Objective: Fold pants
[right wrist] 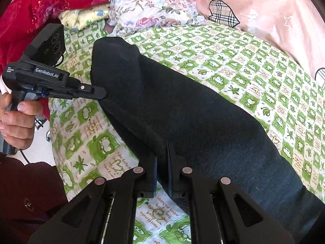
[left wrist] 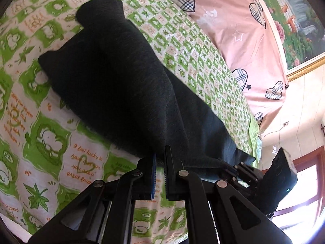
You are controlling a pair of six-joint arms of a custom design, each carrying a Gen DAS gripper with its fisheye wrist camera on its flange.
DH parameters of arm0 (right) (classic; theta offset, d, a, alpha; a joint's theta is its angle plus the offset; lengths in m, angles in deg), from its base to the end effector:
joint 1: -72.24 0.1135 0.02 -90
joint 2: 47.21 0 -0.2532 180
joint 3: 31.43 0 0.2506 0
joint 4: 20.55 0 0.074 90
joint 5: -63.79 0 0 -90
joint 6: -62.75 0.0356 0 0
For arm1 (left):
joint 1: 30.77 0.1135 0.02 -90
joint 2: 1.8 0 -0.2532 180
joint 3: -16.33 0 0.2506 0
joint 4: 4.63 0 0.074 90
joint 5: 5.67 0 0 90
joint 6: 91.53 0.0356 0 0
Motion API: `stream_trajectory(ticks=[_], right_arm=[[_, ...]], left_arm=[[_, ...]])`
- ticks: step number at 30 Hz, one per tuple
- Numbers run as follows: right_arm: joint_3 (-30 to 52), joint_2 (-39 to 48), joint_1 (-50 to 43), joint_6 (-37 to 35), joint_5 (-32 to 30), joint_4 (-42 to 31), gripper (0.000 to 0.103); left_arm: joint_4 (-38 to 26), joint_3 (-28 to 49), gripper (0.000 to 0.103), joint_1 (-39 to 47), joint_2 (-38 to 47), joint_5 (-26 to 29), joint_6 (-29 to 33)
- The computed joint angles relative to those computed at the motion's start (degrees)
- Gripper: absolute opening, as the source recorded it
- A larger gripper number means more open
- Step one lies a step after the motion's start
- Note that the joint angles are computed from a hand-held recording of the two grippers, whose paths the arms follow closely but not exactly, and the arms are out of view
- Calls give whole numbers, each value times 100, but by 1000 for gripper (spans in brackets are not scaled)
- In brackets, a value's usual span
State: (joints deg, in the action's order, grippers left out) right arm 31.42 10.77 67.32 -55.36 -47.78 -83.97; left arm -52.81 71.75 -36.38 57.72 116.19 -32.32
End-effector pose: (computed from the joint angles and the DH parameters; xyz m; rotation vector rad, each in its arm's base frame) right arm 0.1917 -0.0034 0.2581 -0.6343 2.4239 0.2567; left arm 0.2025 -0.0388 0.2313 -0.3101 2.5175 -0.9539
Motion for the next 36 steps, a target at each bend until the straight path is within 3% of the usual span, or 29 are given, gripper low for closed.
stream_trajectory(ticks=[7, 12, 14, 16, 18, 20, 29, 34, 36], right_arm=[[33, 66, 171, 100, 273, -7, 9], [44, 17, 158, 219, 300, -44, 16], [58, -25, 61, 250, 169, -116, 19], [70, -91, 4, 284, 83, -182, 25], [91, -161, -64, 277, -21, -256, 31], [132, -225, -150, 291, -173, -321, 36], [489, -31, -547, 644, -784, -316, 38], [953, 800, -980, 1190, -1129, -9, 38], [1261, 1265, -1148, 1416, -1313, 80, 38]], left_arm=[[-41, -193, 6, 254, -102, 266, 196], [-568, -34, 7, 536, -309, 181, 553], [-809, 84, 18, 732, -347, 212, 715], [-1071, 180, 38, 1066, -365, 342, 884], [-1275, 274, 46, 1405, -360, 418, 1015], [-1474, 406, 47, 1665, -261, 444, 1155], [-1714, 981, 50, 2189, 432, 311, 1237], [-1581, 1283, 67, 1961, 780, -189, 876], [-1538, 1316, 67, 1974, 879, -352, 788]])
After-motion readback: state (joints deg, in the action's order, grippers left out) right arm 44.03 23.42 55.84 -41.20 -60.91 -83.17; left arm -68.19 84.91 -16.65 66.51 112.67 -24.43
